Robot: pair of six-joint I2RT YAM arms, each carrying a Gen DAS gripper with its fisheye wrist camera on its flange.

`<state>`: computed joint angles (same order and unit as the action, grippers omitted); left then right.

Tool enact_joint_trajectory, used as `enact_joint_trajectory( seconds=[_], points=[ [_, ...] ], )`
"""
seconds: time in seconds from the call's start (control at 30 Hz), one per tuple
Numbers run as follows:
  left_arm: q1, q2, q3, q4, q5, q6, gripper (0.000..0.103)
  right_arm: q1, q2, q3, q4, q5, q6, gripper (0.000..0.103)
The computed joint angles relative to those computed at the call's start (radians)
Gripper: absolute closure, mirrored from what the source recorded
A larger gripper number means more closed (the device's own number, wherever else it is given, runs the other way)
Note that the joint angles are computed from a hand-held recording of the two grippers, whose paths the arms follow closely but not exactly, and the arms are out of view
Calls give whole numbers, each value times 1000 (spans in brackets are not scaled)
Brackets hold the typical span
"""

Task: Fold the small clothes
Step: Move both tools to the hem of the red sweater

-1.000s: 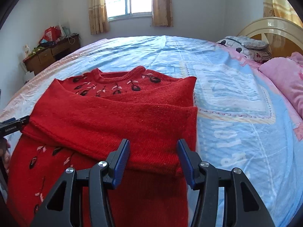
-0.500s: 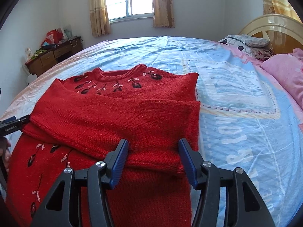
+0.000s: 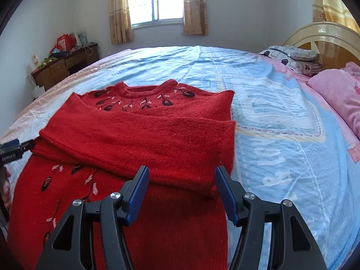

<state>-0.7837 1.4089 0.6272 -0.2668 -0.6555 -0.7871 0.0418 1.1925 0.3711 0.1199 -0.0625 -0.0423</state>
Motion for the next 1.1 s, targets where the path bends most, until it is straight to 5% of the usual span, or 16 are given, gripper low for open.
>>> enact_joint_trajectory(
  seconds=[0.63,1.1],
  points=[
    [-258,-203,-32,-247,-92,-193,0,149,-380,-128,-295,19,105,41],
    [-592,-210,-1,-515,-174,-480,0,285,-791,-159,-759,90,138,41]
  ],
)
